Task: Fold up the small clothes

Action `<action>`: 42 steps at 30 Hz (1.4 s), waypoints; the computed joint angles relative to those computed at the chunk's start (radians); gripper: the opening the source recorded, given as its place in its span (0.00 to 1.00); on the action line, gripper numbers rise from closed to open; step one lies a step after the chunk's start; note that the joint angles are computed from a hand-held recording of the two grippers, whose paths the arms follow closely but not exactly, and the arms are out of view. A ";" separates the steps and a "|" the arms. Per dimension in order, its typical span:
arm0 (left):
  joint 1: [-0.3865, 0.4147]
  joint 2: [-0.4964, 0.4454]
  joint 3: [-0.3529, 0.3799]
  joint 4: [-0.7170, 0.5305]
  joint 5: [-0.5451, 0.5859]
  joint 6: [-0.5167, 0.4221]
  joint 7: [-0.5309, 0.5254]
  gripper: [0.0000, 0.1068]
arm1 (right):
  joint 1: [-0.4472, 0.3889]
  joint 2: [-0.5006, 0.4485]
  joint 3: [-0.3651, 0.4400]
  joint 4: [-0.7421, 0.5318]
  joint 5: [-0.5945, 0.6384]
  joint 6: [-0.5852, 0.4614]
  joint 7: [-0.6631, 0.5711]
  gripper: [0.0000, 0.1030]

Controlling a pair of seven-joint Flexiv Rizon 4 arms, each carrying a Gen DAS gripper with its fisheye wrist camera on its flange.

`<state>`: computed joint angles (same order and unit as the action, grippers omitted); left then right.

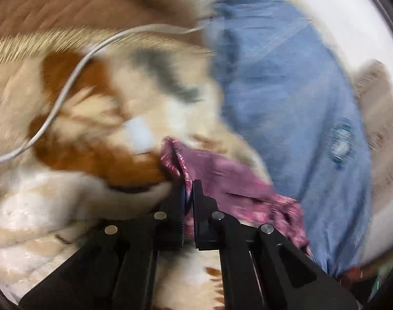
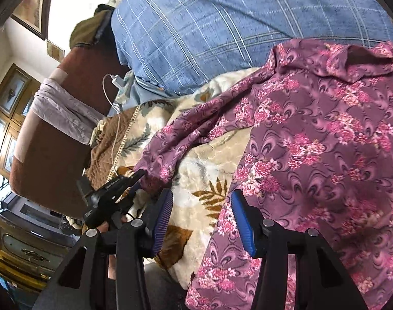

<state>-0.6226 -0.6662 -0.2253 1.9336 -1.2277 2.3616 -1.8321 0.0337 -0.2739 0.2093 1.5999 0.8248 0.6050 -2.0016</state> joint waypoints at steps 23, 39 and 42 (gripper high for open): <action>0.060 -0.144 -0.075 -0.422 1.037 -0.705 0.246 0.06 | -0.163 -0.036 -0.076 -0.008 0.070 -0.115 0.000 0.48; 0.123 -0.082 -0.077 -0.276 0.797 -0.645 -0.154 0.56 | -0.159 0.063 -0.088 0.221 0.072 -0.005 -0.130 0.07; 0.259 -0.167 -0.251 -0.335 0.856 -0.664 -0.177 0.55 | -0.244 0.104 -0.113 0.191 0.228 -0.187 -0.236 0.07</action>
